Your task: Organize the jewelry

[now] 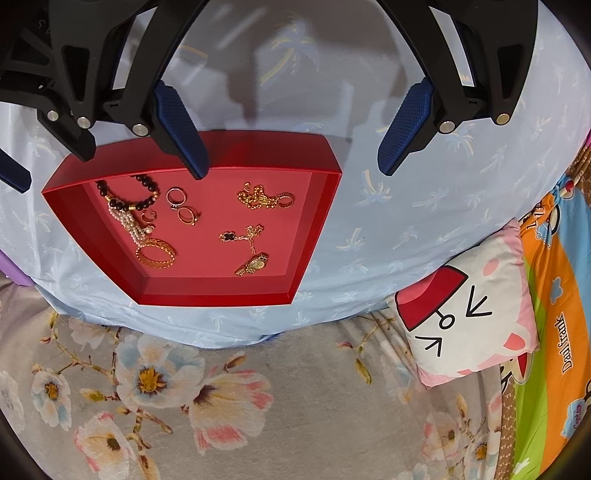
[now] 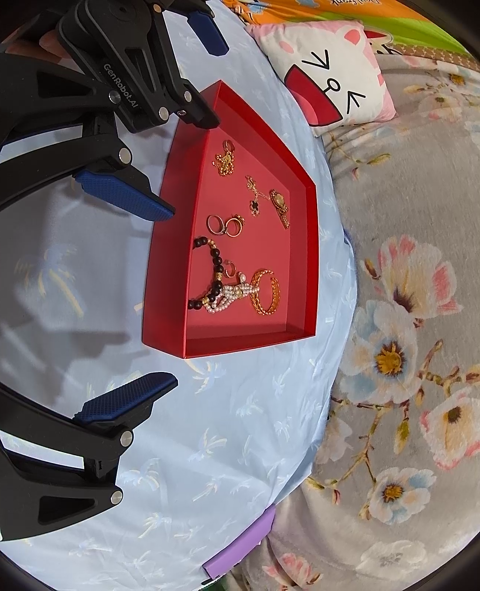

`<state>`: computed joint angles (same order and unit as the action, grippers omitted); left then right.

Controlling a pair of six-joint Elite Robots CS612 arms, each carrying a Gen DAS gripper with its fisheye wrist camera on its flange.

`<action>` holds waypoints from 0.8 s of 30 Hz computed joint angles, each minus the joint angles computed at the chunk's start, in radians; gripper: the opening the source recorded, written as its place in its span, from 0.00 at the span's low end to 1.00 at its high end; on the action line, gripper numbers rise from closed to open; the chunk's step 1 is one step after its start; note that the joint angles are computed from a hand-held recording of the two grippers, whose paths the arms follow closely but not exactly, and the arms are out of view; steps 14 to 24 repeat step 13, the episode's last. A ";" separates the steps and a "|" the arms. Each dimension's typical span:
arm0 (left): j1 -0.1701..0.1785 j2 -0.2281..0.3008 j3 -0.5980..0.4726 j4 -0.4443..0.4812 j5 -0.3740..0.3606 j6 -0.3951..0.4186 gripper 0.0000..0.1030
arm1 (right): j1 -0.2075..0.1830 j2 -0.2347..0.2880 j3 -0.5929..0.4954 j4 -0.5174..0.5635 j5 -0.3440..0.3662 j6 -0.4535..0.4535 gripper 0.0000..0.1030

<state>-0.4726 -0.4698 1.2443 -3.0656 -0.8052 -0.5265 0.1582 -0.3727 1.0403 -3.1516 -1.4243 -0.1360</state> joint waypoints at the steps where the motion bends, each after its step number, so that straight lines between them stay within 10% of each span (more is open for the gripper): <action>1: 0.000 0.001 -0.003 0.003 -0.001 -0.001 0.87 | 0.000 0.000 0.000 0.000 0.000 0.000 0.80; 24: -0.002 0.003 -0.006 0.000 0.007 0.004 0.87 | -0.002 0.003 -0.008 0.006 0.001 0.001 0.80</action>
